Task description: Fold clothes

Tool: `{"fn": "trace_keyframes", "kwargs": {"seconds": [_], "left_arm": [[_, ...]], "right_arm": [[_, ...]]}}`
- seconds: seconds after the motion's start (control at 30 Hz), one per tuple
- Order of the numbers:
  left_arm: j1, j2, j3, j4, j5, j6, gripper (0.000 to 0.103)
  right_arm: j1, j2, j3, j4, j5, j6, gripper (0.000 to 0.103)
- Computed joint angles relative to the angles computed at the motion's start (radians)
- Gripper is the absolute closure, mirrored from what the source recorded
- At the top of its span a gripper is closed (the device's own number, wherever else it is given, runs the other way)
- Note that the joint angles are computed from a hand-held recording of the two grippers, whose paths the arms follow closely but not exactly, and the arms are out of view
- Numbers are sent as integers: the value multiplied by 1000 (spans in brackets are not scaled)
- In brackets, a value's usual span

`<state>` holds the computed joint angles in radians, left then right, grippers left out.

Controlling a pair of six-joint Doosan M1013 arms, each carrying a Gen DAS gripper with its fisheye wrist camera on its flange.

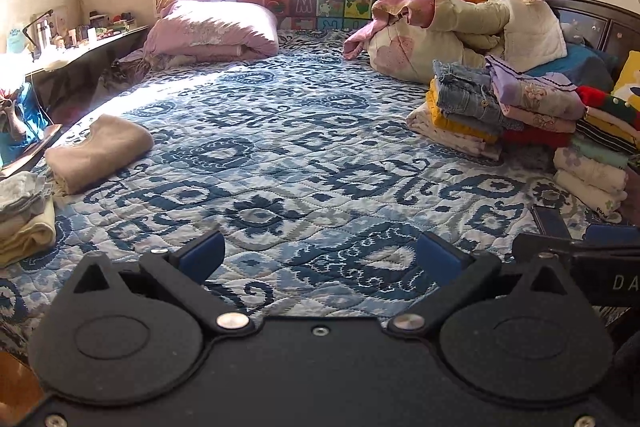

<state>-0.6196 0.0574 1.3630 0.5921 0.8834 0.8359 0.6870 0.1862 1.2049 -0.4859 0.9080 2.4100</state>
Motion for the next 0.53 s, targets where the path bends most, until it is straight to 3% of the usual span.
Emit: {"fn": "trace_keyframes", "kwargs": {"seconds": [0.53], "left_arm": [[14, -4, 42, 15, -58, -26, 0]], "right_arm": [[4, 21, -13, 42, 29, -26, 0]]}}
